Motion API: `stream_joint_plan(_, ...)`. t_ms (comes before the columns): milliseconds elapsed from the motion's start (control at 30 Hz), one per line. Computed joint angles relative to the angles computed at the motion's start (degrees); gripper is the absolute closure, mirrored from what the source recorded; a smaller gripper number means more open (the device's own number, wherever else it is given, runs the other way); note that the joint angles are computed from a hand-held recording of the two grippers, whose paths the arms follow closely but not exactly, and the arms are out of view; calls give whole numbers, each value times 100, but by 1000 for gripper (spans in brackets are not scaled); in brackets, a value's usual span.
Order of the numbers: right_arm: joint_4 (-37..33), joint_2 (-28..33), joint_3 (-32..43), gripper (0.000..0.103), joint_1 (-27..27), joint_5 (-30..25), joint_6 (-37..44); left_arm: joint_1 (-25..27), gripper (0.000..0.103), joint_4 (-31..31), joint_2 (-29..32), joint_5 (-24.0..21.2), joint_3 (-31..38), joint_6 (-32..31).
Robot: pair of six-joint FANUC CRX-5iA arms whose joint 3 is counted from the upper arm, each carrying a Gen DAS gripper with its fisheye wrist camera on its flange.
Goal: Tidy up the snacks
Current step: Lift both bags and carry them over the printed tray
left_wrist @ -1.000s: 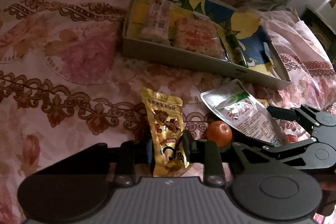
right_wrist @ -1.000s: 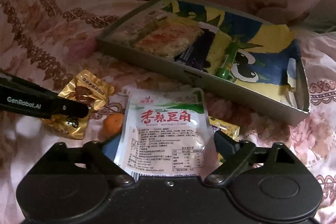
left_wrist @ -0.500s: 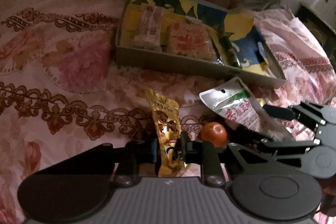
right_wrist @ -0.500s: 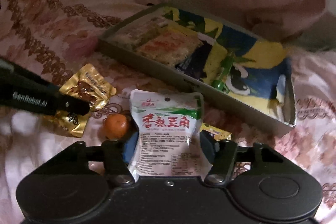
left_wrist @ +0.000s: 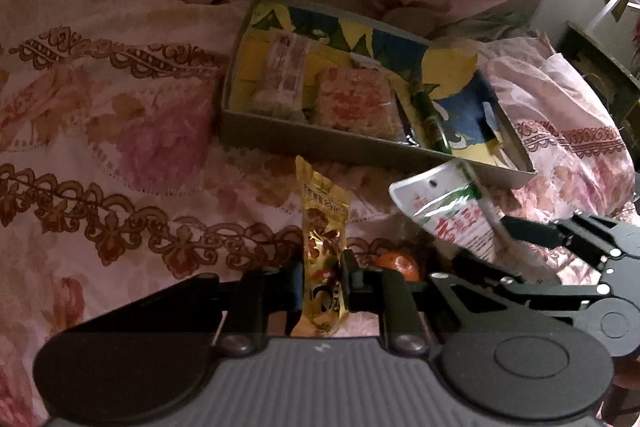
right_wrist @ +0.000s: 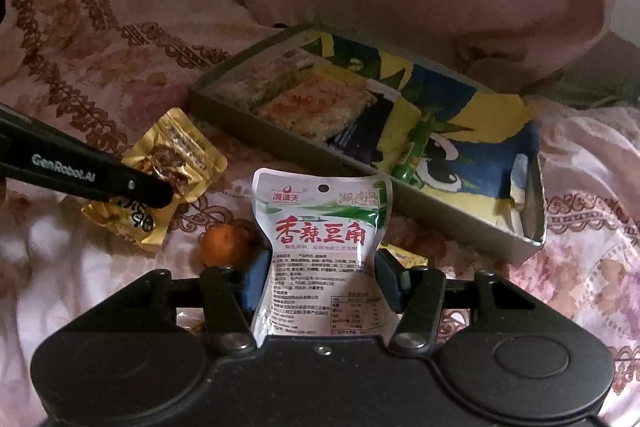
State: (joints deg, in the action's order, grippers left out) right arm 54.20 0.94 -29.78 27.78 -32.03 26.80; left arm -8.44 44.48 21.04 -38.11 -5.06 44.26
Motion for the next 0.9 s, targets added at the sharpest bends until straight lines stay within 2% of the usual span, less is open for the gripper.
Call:
stream_joint_plan(100,356,-49,-101,45,-43,80,-263,-3,84,91,-37,63,-61,-42)
stream_joint_plan(267,759,-113,-221,45,-136,174,-645,-45,84,776,-184,310,-363,-549)
stream_joint_plan(433,1696,-134,-361,45,-389,348,-1434,-114,84,1230,-227,455,-394,-794)
stream_joint_plan(633,2675,-39,-321,45,-802,446,-2321,-381,84,1813,-204,1011,-342,-1301)
stream_joint_plan(733,3036,41,-253,45,-1005,461,-2666,-589,84,2347,-52,1234,-221,-1872)
stream_joint_plan(900,3879,282,-91,45,-1485,582,-3541,-1064,84,3729,320,1649,79,-3205)
